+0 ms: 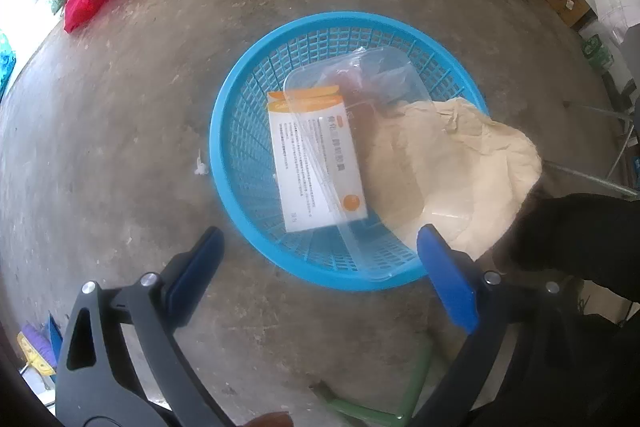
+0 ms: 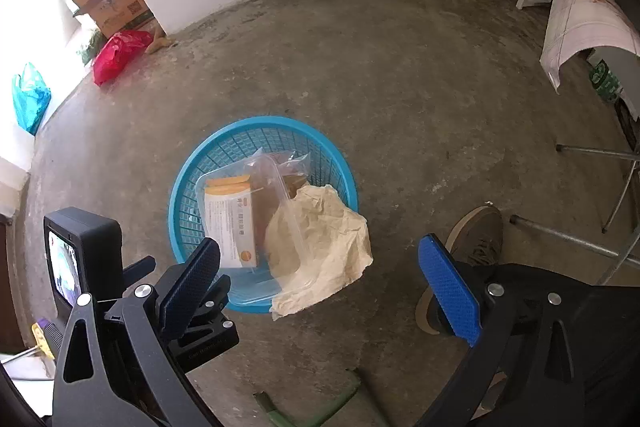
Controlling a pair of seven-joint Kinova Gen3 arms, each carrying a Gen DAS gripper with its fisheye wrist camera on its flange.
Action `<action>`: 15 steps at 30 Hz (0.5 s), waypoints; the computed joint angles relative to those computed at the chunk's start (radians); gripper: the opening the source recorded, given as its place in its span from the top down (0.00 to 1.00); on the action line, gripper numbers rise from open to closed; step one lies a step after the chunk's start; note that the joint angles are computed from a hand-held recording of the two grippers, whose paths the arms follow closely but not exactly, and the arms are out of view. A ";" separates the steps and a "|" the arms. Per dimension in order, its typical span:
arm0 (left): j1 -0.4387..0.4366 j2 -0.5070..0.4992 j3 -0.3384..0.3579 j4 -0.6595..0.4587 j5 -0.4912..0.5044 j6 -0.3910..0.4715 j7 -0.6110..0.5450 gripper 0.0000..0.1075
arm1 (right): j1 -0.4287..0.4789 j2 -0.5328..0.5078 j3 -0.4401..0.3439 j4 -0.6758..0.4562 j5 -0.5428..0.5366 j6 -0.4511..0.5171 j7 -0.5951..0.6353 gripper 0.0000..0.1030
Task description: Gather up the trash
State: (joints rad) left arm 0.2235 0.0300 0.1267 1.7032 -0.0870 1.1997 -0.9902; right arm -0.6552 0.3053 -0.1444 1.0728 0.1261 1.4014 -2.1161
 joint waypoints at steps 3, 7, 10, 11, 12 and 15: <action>0.004 0.009 0.002 -0.009 -0.011 0.021 0.009 0.13 | 0.000 -0.002 0.000 0.002 -0.001 -0.003 -0.004 0.06; 0.008 0.017 0.002 -0.014 -0.012 0.033 0.009 0.13 | 0.000 -0.003 -0.002 0.002 -0.003 -0.005 0.000 0.06; 0.015 0.019 0.005 -0.016 -0.021 0.036 0.019 0.13 | 0.002 -0.005 -0.001 0.004 -0.005 -0.008 0.000 0.06; 0.017 0.019 0.005 -0.016 -0.025 0.036 0.022 0.13 | 0.001 -0.003 -0.001 -0.001 -0.005 -0.006 -0.002 0.06; 0.019 0.018 0.006 -0.016 -0.029 0.035 0.026 0.13 | 0.002 -0.003 -0.001 0.000 -0.006 -0.007 -0.002 0.06; 0.032 0.027 0.011 -0.023 -0.053 0.048 0.045 0.13 | 0.002 -0.003 -0.002 -0.002 -0.007 -0.005 0.003 0.06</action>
